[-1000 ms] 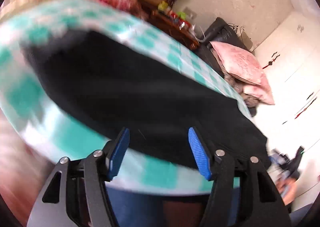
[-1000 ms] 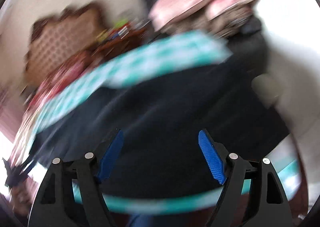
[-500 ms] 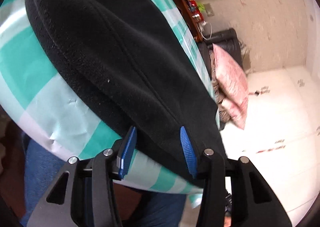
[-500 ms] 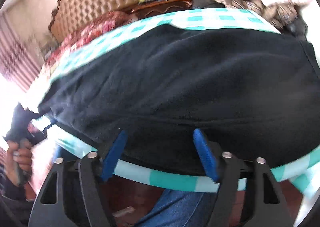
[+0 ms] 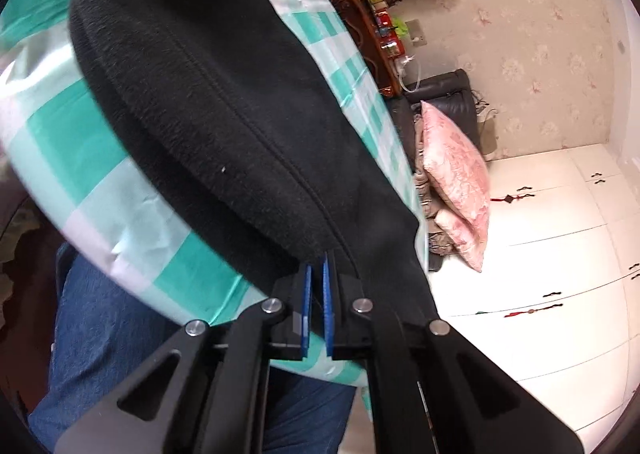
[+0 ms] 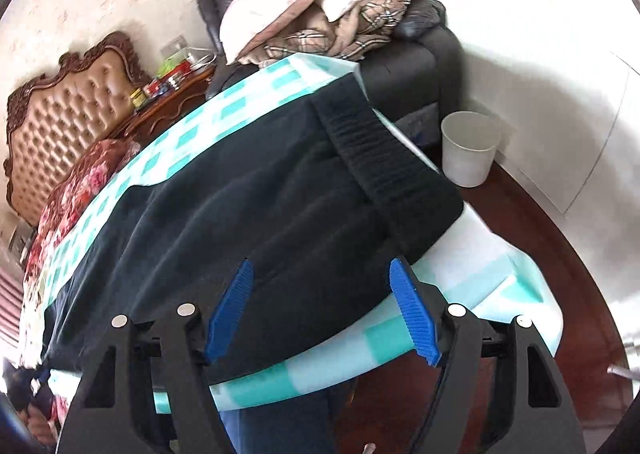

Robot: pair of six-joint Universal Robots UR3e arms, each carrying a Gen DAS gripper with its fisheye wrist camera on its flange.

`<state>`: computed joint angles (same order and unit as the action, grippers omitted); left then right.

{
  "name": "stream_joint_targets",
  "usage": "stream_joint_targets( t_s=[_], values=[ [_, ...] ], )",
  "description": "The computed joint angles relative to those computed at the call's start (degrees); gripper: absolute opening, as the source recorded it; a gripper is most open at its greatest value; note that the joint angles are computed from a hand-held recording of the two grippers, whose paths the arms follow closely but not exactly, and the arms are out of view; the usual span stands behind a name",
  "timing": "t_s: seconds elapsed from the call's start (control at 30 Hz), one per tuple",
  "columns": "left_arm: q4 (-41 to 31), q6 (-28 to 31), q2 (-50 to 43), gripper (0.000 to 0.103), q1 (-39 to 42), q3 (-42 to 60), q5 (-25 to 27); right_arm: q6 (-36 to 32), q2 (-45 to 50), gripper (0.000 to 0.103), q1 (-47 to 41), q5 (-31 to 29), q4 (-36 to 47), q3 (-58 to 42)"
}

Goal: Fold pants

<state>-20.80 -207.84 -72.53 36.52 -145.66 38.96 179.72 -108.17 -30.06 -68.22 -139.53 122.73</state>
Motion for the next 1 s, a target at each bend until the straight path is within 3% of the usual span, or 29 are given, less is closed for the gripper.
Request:
stream_joint_targets(
  t_s=[0.13,0.23,0.43,0.47,0.53,0.57,0.6,0.73,0.77,0.83,0.9,1.0],
  values=[
    [-3.49,1.12,2.77,0.004,3.01,-3.3,-2.17,-1.58,0.15,0.07,-1.25,0.57,-0.04,0.72],
    [-6.0,1.43,5.52,0.004,1.7,0.16,-0.87,-1.17,-0.76,0.071,-0.78,-0.97,-0.32,-0.33],
    [-0.48,2.59,-4.47,0.006,-0.01,-1.4,1.63,-0.37,2.65,0.069,-2.37,-5.13,2.65,-0.11],
    [0.05,3.01,-4.55,0.009,-0.32,-1.14,1.27,-0.62,2.57,0.068,-2.92,-4.83,3.34,0.27],
    [0.04,3.7,-3.85,0.024,-0.54,-0.63,0.4,-1.9,1.57,0.066,-4.37,-3.96,3.62,0.81],
    [-1.05,4.16,-3.45,0.038,-0.78,0.12,0.05,-2.0,0.99,0.066,-4.64,-3.79,3.58,0.7],
    [-1.51,4.1,-3.3,0.039,-1.37,0.79,0.44,-2.21,-0.01,0.066,-5.16,-3.18,2.92,0.83],
    [-0.37,3.38,-4.98,0.038,-3.09,1.47,1.37,-1.76,0.21,0.066,-6.08,-2.24,0.31,0.24],
    [0.04,2.98,-5.35,0.031,-3.36,1.46,1.88,-1.53,2.2,0.065,-5.52,-2.88,-0.88,-0.7],
    [-0.98,3.78,-4.92,0.025,-3.56,1.95,2.96,-1.77,6.04,0.05,-4.5,-4.18,-2.91,-2.08],
    [-4.43,6.17,-1.89,0.025,-2.79,1.9,2.77,-2.07,8.29,0.049,-4.11,-3.52,-4.23,-3.01],
    [-9.88,10.05,3.45,0.025,-2.89,2.47,4.49,-3.68,9.51,0.04,0.92,-9.57,-8.23,-4.66]
  ],
)
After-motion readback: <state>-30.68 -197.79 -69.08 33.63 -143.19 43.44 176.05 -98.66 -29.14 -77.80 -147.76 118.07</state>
